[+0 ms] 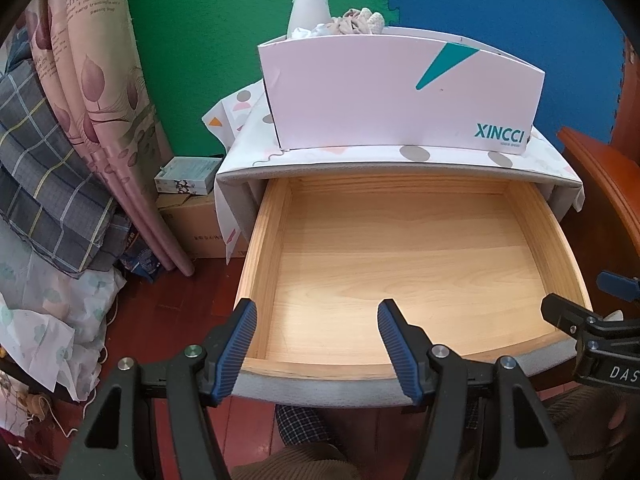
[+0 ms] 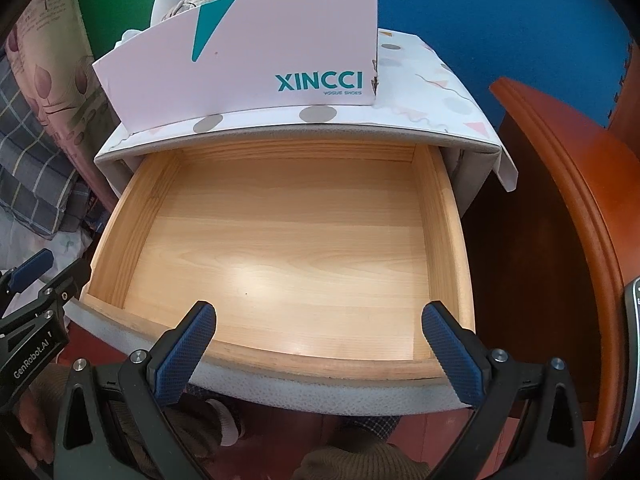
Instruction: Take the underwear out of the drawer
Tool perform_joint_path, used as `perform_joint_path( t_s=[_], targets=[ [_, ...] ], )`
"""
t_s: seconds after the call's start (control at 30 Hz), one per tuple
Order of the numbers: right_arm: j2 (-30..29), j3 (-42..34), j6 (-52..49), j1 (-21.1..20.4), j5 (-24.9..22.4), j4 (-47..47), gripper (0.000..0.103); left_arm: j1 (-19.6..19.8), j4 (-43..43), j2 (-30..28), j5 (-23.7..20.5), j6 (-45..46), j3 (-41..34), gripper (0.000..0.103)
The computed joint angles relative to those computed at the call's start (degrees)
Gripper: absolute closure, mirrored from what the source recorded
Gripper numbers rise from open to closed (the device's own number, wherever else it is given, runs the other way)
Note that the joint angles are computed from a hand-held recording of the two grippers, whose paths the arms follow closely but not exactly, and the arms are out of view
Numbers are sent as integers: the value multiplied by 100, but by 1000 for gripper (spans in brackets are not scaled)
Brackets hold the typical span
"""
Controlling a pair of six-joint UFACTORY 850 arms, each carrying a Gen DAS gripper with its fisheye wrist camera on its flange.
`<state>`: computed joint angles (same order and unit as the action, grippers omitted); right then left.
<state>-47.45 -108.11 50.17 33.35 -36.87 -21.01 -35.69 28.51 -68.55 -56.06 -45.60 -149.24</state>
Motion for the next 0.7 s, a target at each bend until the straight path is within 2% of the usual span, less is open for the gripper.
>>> perform_joint_path(
  t_s=[0.7],
  targets=[
    [-110,-162,-59,23,-178,-21,1,9,-39,11,5,-16,22,38]
  ],
)
